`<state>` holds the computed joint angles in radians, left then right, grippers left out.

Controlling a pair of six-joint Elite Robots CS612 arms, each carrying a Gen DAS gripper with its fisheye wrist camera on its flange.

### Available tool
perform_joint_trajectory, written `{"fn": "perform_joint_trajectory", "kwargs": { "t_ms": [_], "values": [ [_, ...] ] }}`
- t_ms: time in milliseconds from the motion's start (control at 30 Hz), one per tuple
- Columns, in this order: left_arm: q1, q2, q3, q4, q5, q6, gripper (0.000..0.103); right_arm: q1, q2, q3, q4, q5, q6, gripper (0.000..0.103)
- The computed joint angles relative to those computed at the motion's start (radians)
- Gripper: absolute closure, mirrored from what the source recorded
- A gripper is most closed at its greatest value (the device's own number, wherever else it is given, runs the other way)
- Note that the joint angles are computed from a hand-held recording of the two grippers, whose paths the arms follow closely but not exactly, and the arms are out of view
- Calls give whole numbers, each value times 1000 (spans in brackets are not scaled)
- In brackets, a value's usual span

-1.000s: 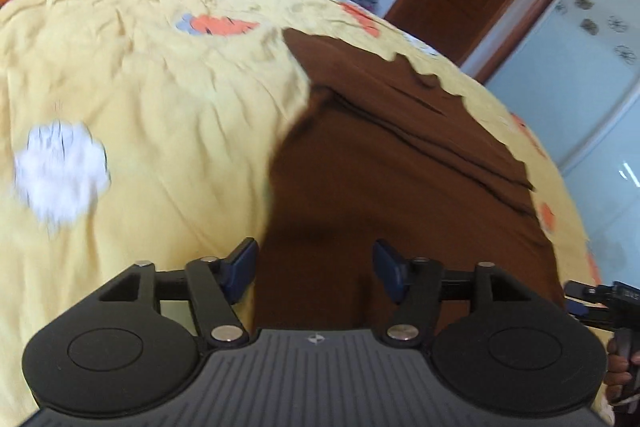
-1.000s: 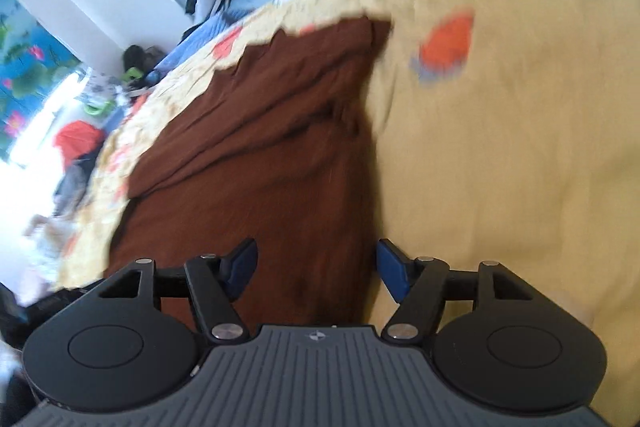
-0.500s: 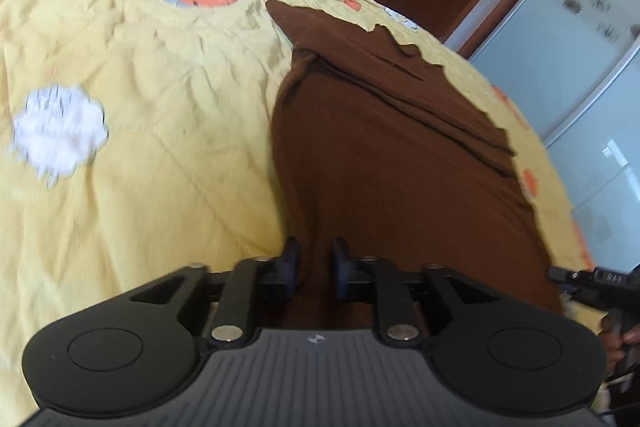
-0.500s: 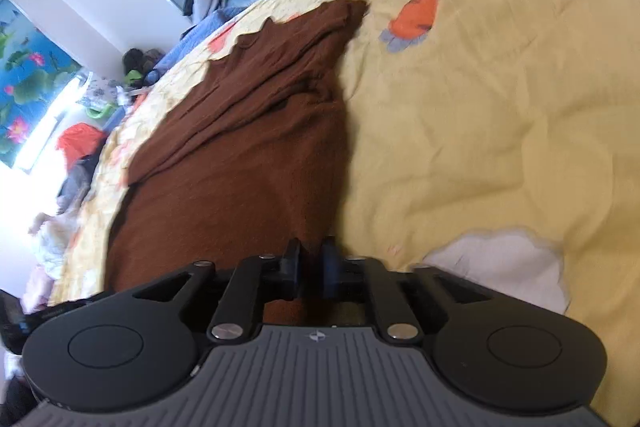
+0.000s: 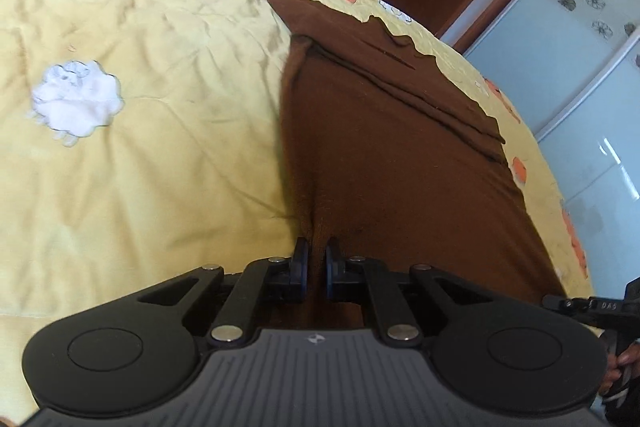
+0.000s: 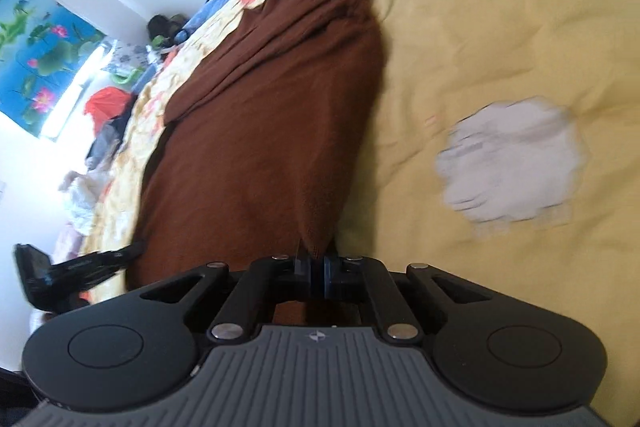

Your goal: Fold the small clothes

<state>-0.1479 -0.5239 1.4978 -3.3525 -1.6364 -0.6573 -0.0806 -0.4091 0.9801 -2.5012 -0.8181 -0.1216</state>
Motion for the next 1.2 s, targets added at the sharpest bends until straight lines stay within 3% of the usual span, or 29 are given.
{"fn": "perform_joint_trajectory", "kwargs": {
  "t_ms": [67,133,200,267,300,400,500,533,567,633,833,967,1033,1100,1133,1167,1200],
  "values": [
    [6,5,12,-25,-27,-19,93,-10,-7,21,-8,-10,-2,94],
    [12,6,29,-68,-59,-64,88,-16,-4,31,-15,26,25,94],
    [24,3,47,-100,-129,-124,69,-19,-13,60,-49,42,63,82],
    [34,8,65,-162,-213,-172,32,-23,-26,83,-30,75,66,60],
    [33,6,77,-182,-233,-182,29,-26,-36,93,5,97,44,57],
    [23,7,97,-217,-267,-196,28,-27,-58,112,150,140,-57,53],
    [12,14,93,-239,-251,-220,31,-22,-59,114,238,188,-126,55],
    [10,13,88,-218,-249,-220,50,-20,-55,111,227,197,-109,60],
    [11,7,84,-171,-255,-214,80,-18,-49,105,217,197,-86,74],
    [12,-1,80,-98,-251,-202,97,-15,-43,98,189,168,-51,90],
    [4,-46,134,-166,-200,-98,98,-31,-76,158,71,189,-43,90],
    [-1,-46,132,-48,-173,-40,96,-38,-89,173,98,89,-62,94],
    [5,-50,136,-48,-188,-31,96,-43,-85,174,115,115,-55,92],
    [9,-71,150,-35,-163,12,93,-40,-92,180,102,106,-52,83],
    [9,-84,157,-34,-128,44,89,-40,-96,184,78,98,-43,72],
    [5,-95,158,-28,-77,86,75,-41,-98,187,32,93,-25,54],
    [-2,-104,153,-22,-8,129,64,-42,-94,181,-18,88,1,46]
  ]
}}
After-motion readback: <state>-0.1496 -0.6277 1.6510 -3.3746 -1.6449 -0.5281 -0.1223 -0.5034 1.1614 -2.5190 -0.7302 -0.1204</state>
